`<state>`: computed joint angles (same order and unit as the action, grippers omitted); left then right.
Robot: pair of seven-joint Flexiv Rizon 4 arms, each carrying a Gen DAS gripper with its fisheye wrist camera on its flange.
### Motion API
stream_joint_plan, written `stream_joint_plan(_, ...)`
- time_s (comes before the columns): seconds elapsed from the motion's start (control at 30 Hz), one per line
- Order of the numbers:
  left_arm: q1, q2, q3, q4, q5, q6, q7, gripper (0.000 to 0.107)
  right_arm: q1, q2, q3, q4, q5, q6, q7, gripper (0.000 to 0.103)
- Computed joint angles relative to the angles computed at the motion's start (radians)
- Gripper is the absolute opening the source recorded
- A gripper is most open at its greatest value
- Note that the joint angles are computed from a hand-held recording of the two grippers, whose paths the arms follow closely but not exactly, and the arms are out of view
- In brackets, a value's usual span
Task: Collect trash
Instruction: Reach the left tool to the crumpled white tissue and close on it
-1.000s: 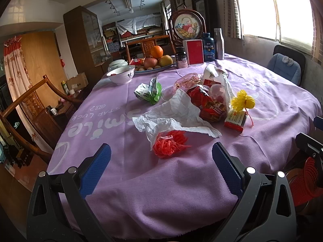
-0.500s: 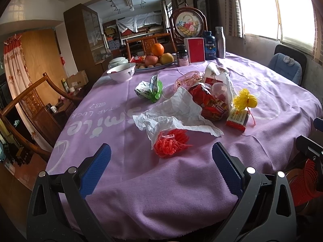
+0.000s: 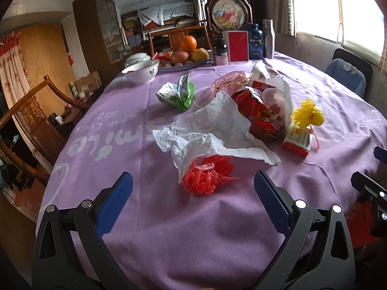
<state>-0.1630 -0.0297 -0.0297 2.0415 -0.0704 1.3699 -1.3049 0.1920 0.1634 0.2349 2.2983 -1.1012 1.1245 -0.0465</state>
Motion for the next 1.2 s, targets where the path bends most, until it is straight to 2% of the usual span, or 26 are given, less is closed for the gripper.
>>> stream_joint_plan(0.3, 0.004, -0.072, 0.003, -0.091, 0.044, -0.046, -0.068, 0.096, -0.008, -0.107, -0.057, -0.065, -0.001, 0.081, -0.063, 0.097)
stream_joint_plan(0.43, 0.003, -0.091, -0.004, -0.105, 0.017, -0.033, -0.041, 0.096, -0.014, -0.145, -0.084, -0.099, -0.001, 0.138, -0.087, 0.097)
stream_joint_plan(0.57, 0.007, -0.097, -0.014, -0.100, -0.026, -0.024, 0.021, 0.096, -0.027, -0.169, -0.109, -0.131, -0.063, 0.173, -0.063, 0.097)
stream_joint_plan(0.73, 0.008, -0.119, -0.019, -0.129, -0.057, -0.071, 0.061, 0.096, 0.011, -0.234, -0.109, -0.203, 0.071, 0.100, -0.236, 0.097)
stream_joint_plan(0.83, 0.015, -0.144, -0.028, -0.176, -0.105, -0.160, 0.083, 0.096, 0.026, -0.254, -0.124, -0.221, 0.089, 0.106, -0.264, 0.097)
stream_joint_plan(0.97, 0.010, -0.192, -0.017, -0.272, -0.090, -0.289, 0.040, 0.096, 0.025, -0.264, -0.143, -0.216, 0.100, 0.144, -0.251, 0.097)
stream_joint_plan(1.1, 0.009, -0.269, -0.022, -0.414, -0.073, -0.465, 0.034, 0.096, 0.027, -0.273, -0.148, -0.226, 0.144, 0.144, -0.282, 0.097)
stream_joint_plan(1.2, 0.023, -0.321, -0.044, -0.498, -0.122, -0.570, 0.070, 0.096, 0.027, -0.278, -0.153, -0.238, 0.169, 0.160, -0.300, 0.097)
